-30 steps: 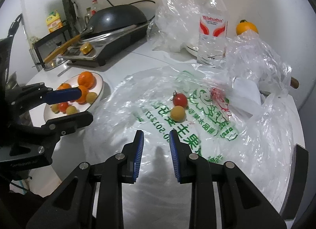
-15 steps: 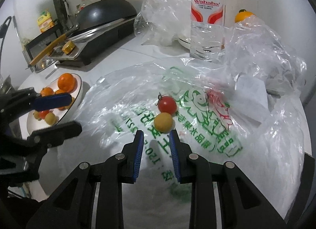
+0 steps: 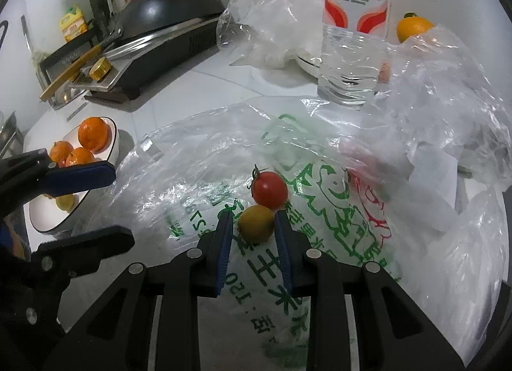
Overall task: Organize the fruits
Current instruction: 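Grasp the last yellow fruit with the right tool while the left tool grasps the last tomato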
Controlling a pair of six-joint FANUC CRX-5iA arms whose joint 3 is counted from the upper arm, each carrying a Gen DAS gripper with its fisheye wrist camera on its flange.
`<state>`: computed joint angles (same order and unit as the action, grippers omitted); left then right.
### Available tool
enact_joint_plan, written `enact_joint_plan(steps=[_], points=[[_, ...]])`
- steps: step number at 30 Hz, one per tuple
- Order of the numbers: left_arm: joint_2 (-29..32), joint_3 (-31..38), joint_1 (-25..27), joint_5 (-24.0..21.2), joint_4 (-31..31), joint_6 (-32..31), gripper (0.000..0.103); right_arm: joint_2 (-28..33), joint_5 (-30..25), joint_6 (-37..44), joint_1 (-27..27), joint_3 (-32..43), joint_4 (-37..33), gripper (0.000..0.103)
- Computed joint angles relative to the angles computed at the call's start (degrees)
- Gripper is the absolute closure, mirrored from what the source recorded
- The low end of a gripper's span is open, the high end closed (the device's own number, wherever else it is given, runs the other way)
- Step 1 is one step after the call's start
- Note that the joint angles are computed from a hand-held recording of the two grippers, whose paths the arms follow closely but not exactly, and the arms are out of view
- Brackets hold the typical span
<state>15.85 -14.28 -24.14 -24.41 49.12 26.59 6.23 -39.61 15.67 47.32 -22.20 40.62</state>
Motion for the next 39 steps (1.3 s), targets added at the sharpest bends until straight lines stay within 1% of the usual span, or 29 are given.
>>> enact_joint_plan(steps=[5, 11, 15, 17, 21, 22, 24, 29, 31, 36, 39], points=[[-0.40, -0.03, -0.20, 0.54, -0.96, 0.32, 0.054, 0.28, 1.20, -0.67, -0.66, -0.45, -0.69, 0.075], [-1.11, 0.18, -0.58, 1.21, -3.05, 1.81, 0.054, -2.45, 2.01, -3.69, 0.11, -3.57, 3.31, 0.076], [-1.76, 0.24, -1.45, 2.68, -3.17, 1.52, 0.054, -5.24, 1.70, -6.70, 0.67, -6.23, 6.31, 0.076], [-1.69, 0.77, -1.84, 3.10, -4.20, 2.38, 0.054, -6.48, 1.59, -7.73, 0.77, -7.33, 7.02, 0.076], [-2.06, 1.35, -2.34, 3.77, -6.56, 4.77, 0.054, -6.95, 3.96, -8.80, -0.02, -7.98, 8.70, 0.076], [-2.24, 1.33, -2.43, 3.88, -6.91, 5.08, 0.054, -6.57, 4.47, -8.21, -0.18, -7.63, 8.54, 0.076], [-2.45, 1.32, -2.46, 3.94, -7.64, 5.78, 0.054, -4.92, 4.51, -5.12, -0.45, -5.67, 5.48, 0.076], [-2.39, 1.55, -1.84, 3.38, -9.86, 8.67, 0.054, -2.92, 3.48, -2.58, -0.78, -3.53, 1.61, 0.076], [-2.27, 1.42, -1.65, 3.44, -9.50, 8.46, 0.054, -2.41, 3.90, -1.29, -1.12, -3.00, 0.09, 0.076], [-1.89, 1.23, -1.57, 3.34, -8.23, 6.97, 0.054, -1.09, 2.73, 0.49, -0.98, -1.76, -1.59, 0.076], [-1.77, 1.39, -1.56, 3.14, -8.88, 7.37, 0.054, -2.03, 2.76, -1.72, -0.58, -3.04, 1.15, 0.077]])
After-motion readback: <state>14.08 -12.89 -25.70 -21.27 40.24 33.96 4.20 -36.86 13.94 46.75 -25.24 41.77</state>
